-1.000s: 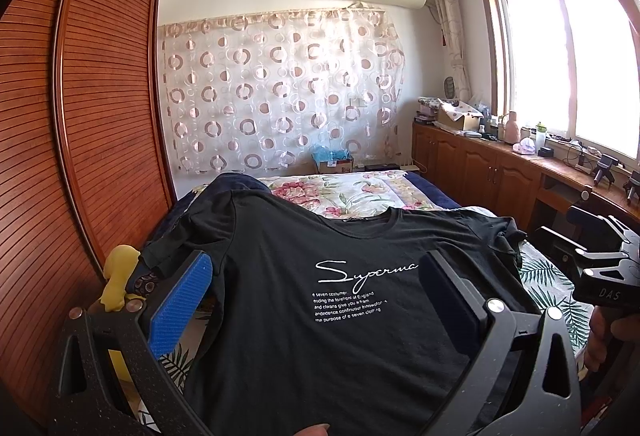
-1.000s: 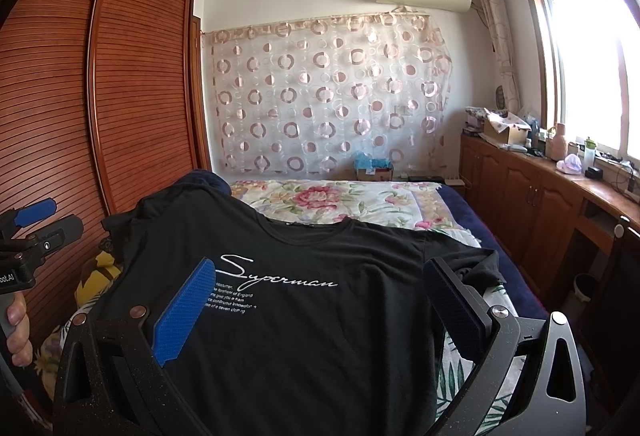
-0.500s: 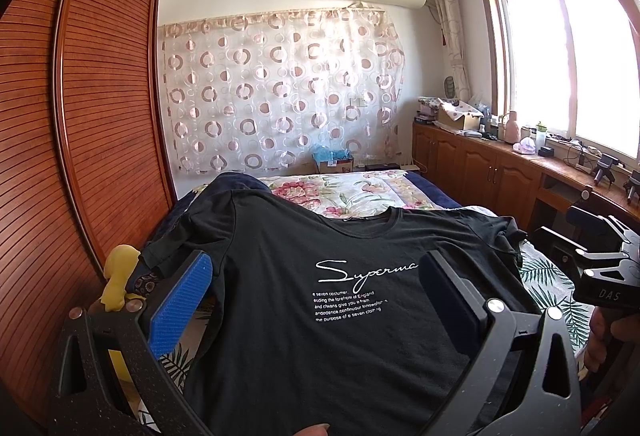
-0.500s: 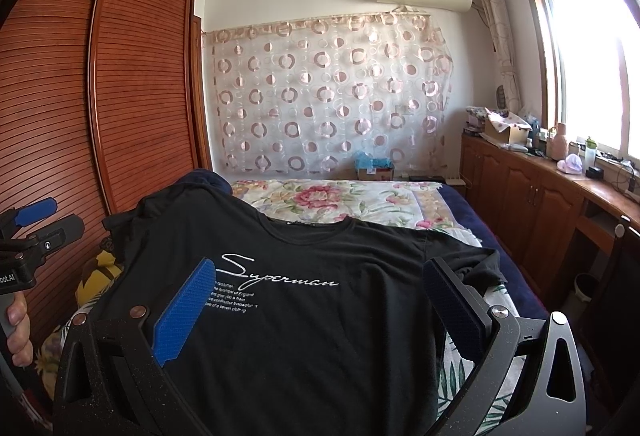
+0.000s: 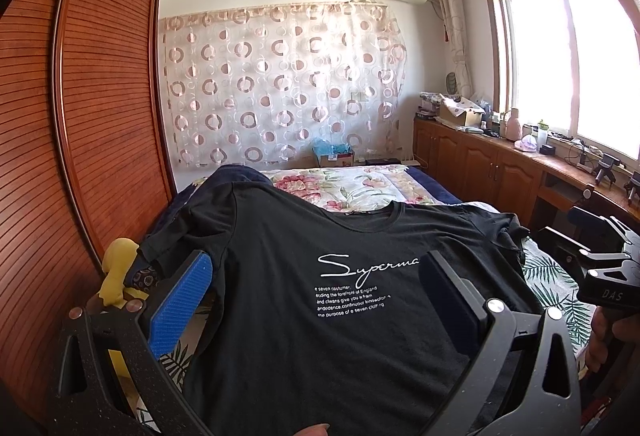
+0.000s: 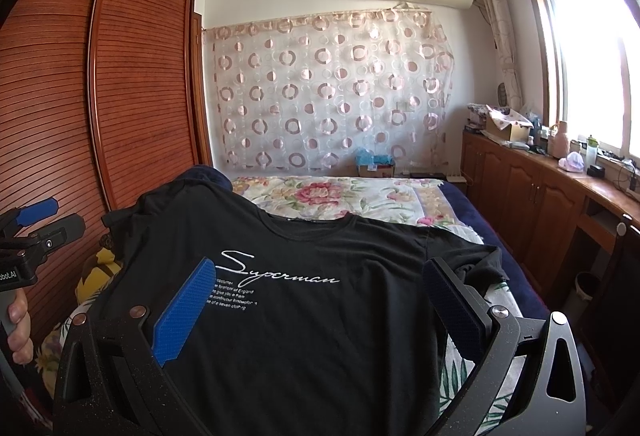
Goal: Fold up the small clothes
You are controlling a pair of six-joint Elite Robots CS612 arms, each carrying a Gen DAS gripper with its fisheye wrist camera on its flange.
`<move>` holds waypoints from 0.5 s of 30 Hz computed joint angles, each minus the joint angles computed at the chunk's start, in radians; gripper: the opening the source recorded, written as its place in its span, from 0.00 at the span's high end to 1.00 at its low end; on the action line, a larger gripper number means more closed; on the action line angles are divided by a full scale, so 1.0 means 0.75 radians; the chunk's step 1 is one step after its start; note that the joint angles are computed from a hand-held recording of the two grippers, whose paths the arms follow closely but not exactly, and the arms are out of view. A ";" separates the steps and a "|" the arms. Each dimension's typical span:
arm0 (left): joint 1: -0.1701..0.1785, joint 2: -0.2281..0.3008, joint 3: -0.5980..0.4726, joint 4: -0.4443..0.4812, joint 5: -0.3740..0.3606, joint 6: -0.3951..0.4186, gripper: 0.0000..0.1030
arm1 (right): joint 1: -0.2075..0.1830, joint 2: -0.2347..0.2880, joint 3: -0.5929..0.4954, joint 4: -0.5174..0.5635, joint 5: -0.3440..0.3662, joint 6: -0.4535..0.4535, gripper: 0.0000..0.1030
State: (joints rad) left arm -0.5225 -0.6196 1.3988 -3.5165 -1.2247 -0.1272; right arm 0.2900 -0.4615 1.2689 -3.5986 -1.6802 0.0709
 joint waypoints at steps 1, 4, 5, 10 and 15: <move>0.002 0.000 0.000 0.007 -0.004 -0.006 0.00 | -0.001 0.000 -0.001 0.004 0.001 0.000 0.00; 0.014 0.013 -0.015 0.028 -0.024 -0.016 0.00 | -0.003 -0.002 0.000 0.013 0.006 0.005 0.00; 0.016 0.016 -0.018 0.036 -0.028 -0.019 0.00 | -0.003 -0.003 0.000 0.017 0.007 0.006 0.00; 0.035 0.037 -0.047 0.104 -0.055 -0.047 0.00 | -0.007 -0.002 -0.007 0.069 0.028 0.005 0.00; 0.057 0.056 -0.071 0.163 -0.079 -0.076 0.00 | -0.014 0.005 -0.031 0.150 0.055 0.001 0.00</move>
